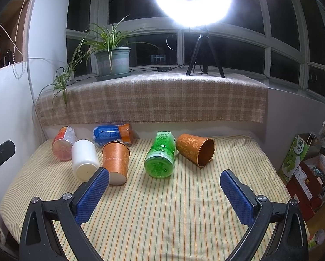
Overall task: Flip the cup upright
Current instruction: 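Reach the left tool to the lying blue-and-orange Arctic Ocean bottle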
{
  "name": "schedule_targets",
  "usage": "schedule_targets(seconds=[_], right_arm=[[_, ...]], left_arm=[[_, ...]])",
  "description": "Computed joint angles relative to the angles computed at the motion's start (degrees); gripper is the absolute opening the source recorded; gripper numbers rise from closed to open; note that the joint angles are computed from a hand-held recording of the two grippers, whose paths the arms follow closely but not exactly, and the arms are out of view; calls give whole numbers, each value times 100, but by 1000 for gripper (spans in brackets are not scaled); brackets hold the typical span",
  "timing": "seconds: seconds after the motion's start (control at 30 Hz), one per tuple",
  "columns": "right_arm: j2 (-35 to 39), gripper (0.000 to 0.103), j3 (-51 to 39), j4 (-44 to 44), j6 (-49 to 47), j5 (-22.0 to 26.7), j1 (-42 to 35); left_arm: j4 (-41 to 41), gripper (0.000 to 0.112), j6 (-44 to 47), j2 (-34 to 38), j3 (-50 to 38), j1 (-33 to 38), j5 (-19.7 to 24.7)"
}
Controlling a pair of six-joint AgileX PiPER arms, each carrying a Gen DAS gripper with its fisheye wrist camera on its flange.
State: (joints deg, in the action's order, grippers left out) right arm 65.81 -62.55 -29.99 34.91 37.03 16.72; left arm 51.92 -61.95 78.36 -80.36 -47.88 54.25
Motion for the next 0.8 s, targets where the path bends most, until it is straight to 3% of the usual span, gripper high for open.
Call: schedule_targets(seconds=[0.53, 0.67, 0.8], right_arm=[[249, 103, -102, 495, -491, -107, -292], [392, 103, -207, 440, -509, -142, -298], [459, 103, -207, 566, -559, -214, -343]], left_arm=[[-775, 103, 1329, 411, -290, 707, -573], [-1443, 103, 2248, 555, -487, 1069, -843], [-2861, 102, 4065, 976, -1171, 1623, -945]])
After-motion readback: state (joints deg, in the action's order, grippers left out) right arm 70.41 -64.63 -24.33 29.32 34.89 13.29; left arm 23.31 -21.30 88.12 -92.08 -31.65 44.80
